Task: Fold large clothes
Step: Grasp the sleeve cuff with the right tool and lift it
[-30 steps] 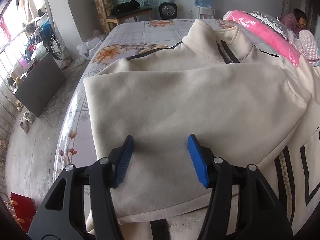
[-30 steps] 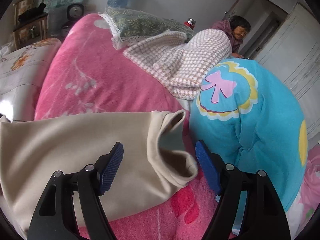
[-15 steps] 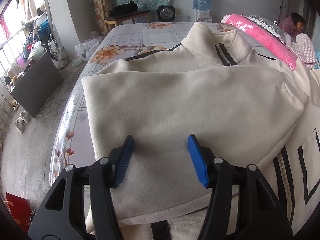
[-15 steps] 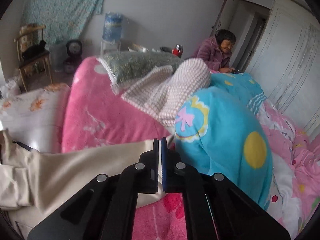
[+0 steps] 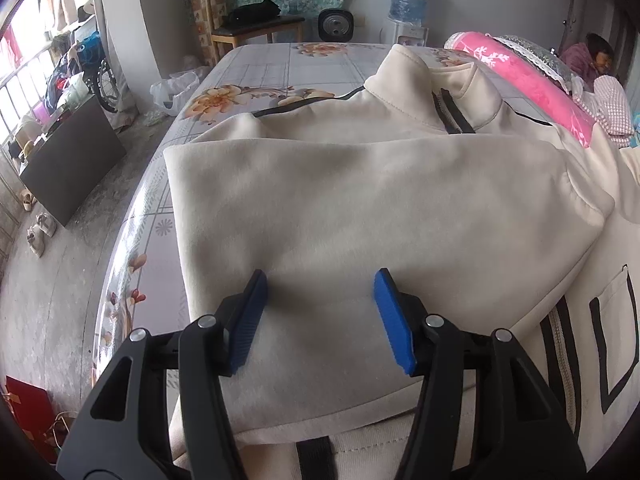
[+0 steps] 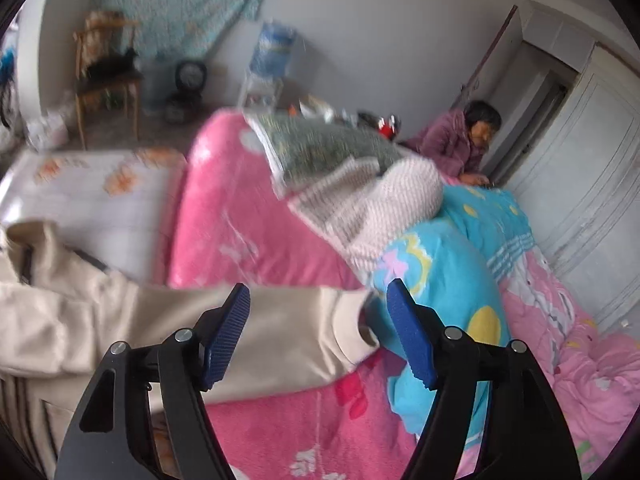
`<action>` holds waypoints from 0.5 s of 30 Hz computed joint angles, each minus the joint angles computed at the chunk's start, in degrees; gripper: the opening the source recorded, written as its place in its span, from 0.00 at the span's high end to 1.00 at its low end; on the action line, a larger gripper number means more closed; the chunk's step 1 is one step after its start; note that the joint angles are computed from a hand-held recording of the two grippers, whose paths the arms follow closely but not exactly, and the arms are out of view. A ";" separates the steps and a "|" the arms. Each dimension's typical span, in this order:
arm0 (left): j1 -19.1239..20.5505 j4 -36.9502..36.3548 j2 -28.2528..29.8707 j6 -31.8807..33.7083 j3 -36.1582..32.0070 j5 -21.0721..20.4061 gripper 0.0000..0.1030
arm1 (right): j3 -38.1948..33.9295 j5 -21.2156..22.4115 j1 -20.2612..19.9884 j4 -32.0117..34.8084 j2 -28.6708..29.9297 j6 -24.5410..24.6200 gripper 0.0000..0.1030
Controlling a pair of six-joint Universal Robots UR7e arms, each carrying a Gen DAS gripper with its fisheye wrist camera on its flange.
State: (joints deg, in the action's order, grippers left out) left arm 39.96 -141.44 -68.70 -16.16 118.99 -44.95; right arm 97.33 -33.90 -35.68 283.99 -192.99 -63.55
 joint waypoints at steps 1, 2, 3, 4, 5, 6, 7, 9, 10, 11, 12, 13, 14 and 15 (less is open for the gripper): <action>-0.02 -0.20 -0.04 0.30 0.11 -0.01 0.48 | 0.65 -0.25 -1.99 0.30 -0.30 -0.79 0.33; -0.02 -0.41 -0.05 0.64 0.18 -0.03 0.48 | 1.40 -0.19 -4.07 -0.02 -0.56 -1.07 0.33; 0.00 -0.44 0.00 0.80 0.12 -0.09 0.48 | 1.86 0.04 -6.36 0.43 -0.65 -1.73 0.33; 0.03 -0.37 0.05 0.91 0.04 -0.12 0.47 | 1.99 0.33 -8.48 1.39 -0.59 -2.70 0.33; 0.05 -0.19 0.09 0.97 -0.06 -0.16 0.47 | 2.22 0.83 -10.43 1.71 -0.67 -3.19 0.33; 0.12 0.01 0.11 0.96 -0.20 -0.28 0.47 | 2.64 1.17 -12.50 1.13 -0.90 -2.97 0.33; 0.17 0.19 0.09 1.00 -0.29 -0.43 0.47 | 3.13 1.78 -14.24 0.73 -1.30 -2.86 0.33; 0.30 0.32 0.04 1.46 -0.40 -0.73 0.47 | 3.13 2.86 -17.23 1.00 -1.52 -3.32 0.34; 0.34 0.18 0.01 1.70 -0.38 -0.84 0.47 | 3.26 3.38 -18.51 0.34 -1.77 -2.92 0.34; 0.34 0.04 -0.05 1.88 -0.30 -0.89 0.47 | 3.42 3.76 -19.64 -0.46 -1.94 -2.51 0.34; 0.34 -0.14 -0.06 2.07 -0.21 -0.87 0.47 | 3.51 4.08 -20.67 -1.21 -2.06 -1.89 0.34; 0.29 -0.20 -0.12 2.08 -0.11 -0.84 0.47 | 3.48 4.39 -21.40 -1.13 -1.92 -1.62 0.38; 0.30 -0.19 -0.14 1.97 -0.11 -0.86 0.47 | 2.98 4.59 -21.86 0.94 -1.31 -2.76 0.43; 0.30 -0.09 -0.13 1.77 -0.14 -0.88 0.46 | 1.89 4.84 -22.33 4.30 -0.36 -4.69 0.53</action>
